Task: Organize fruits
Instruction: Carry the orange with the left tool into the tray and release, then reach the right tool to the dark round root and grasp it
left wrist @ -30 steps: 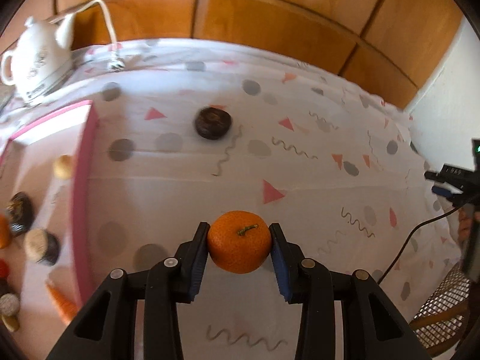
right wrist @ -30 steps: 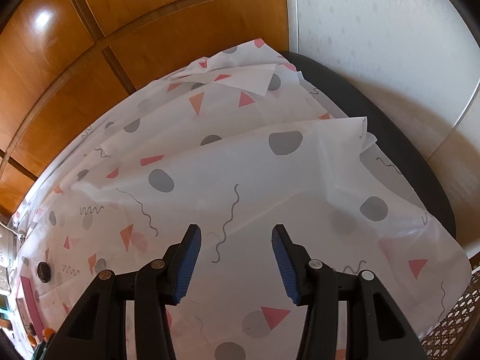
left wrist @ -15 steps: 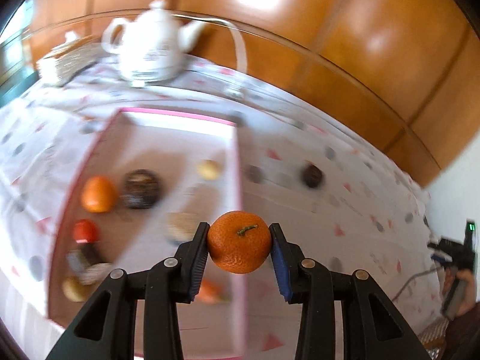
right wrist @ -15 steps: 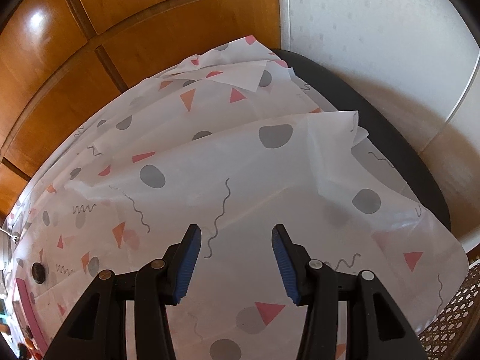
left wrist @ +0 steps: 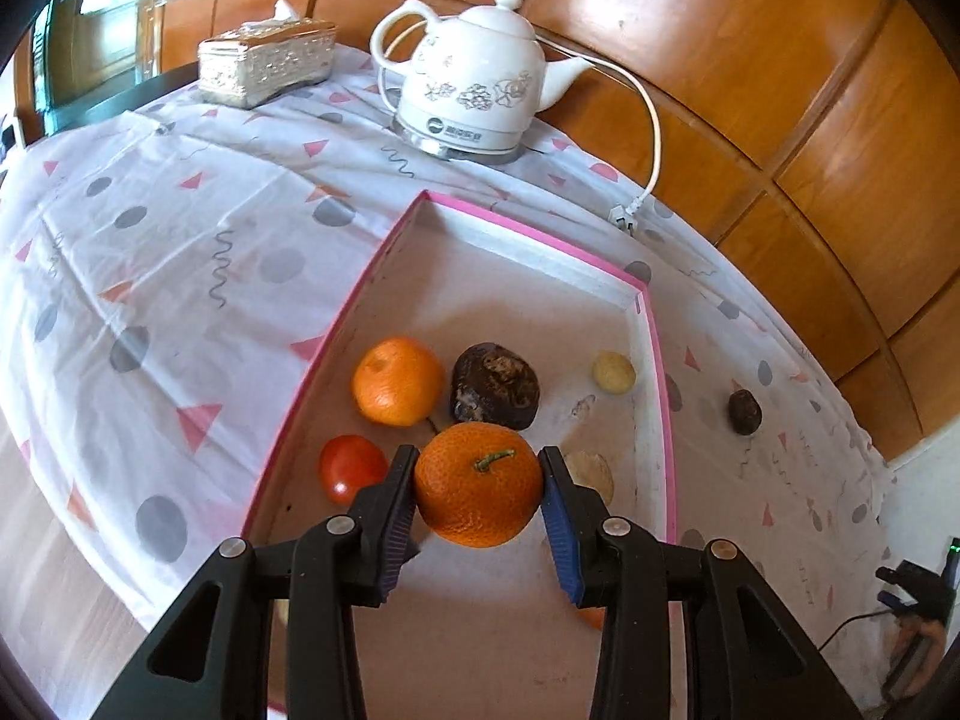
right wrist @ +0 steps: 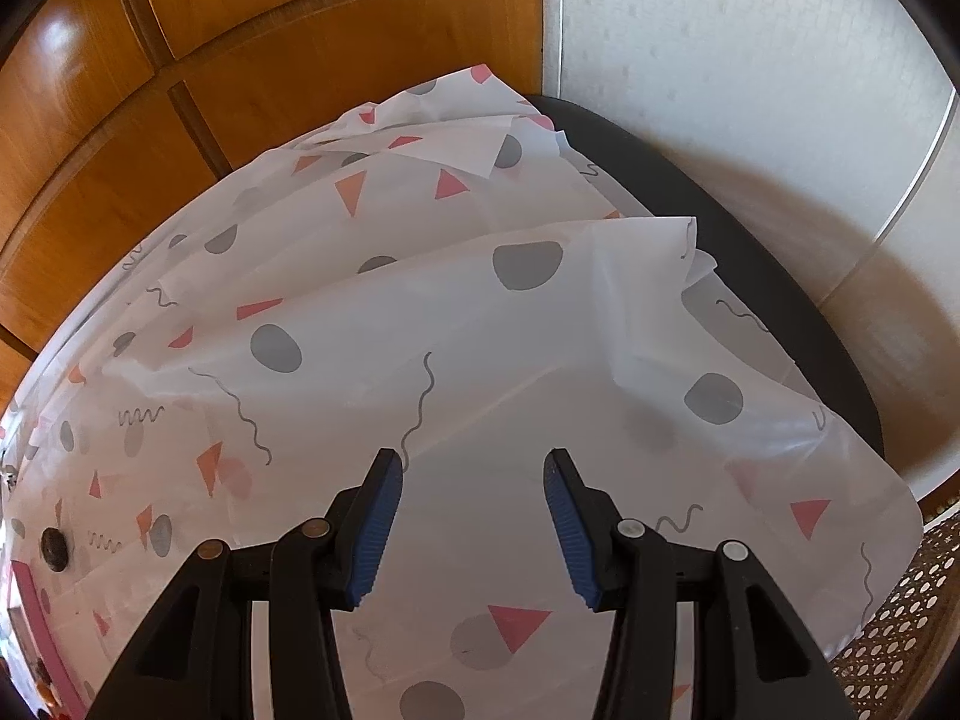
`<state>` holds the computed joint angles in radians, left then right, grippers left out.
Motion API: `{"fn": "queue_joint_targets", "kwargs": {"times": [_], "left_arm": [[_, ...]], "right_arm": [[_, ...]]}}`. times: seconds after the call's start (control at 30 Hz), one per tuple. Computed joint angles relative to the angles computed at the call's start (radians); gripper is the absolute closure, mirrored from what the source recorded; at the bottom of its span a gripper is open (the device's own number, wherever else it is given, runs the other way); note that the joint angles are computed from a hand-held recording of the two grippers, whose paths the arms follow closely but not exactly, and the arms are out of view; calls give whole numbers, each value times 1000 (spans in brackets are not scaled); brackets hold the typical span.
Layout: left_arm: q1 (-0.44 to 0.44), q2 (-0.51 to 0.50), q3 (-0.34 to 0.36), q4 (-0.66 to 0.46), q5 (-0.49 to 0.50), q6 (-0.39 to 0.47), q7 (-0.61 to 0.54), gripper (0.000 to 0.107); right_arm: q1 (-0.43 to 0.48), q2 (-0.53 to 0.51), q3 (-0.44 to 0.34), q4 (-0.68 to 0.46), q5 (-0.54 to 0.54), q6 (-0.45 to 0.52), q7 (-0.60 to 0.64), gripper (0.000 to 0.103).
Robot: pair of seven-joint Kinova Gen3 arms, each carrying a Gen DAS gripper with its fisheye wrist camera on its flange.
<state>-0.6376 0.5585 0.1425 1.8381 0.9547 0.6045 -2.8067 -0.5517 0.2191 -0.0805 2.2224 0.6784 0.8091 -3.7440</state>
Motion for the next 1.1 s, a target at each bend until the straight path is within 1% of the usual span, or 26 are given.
{"fn": "queue_joint_targets", "kwargs": {"times": [0.1,0.2,0.37,0.4,0.47,0.5,0.53,0.7,0.77,0.8,1.0,1.1], "left_arm": [[32,12,-4,-9,-13,-42,26,67],[26,18,23,-3,-8,-84,7,63],[3,8,43,10,-17,-97,15,63],[-1,-2,45,23,-12,-109,10,62],[-6,-23,51,53,1,-144,-3,55],[-19,-34,61,72,18,-161,-21,51],[-28,-42,65,85,29,-168,-32,50],[-56,-83,77,150,91,-207,-119,49],[-61,-96,79,171,128,-220,-164,47],[-65,-103,78,182,149,-223,-187,45],[-34,-124,16,201,212,-193,-245,45],[-21,-136,-7,214,256,-181,-296,44]], "right_arm": [[3,4,-1,-6,-8,5,11,53],[4,5,0,-8,-12,7,19,53],[5,7,2,-11,-14,1,33,53],[5,7,3,-11,-12,-1,33,53],[3,6,3,-9,-10,-5,33,53],[3,6,3,-8,-9,-8,35,53],[4,7,2,-8,-10,-12,38,53],[2,16,3,-21,-17,-11,74,53],[0,17,5,-21,-18,-11,78,53],[0,16,6,-21,-17,-12,78,53],[-2,21,7,-25,-18,-14,98,53],[-7,23,8,-28,-13,-14,105,53]]}}
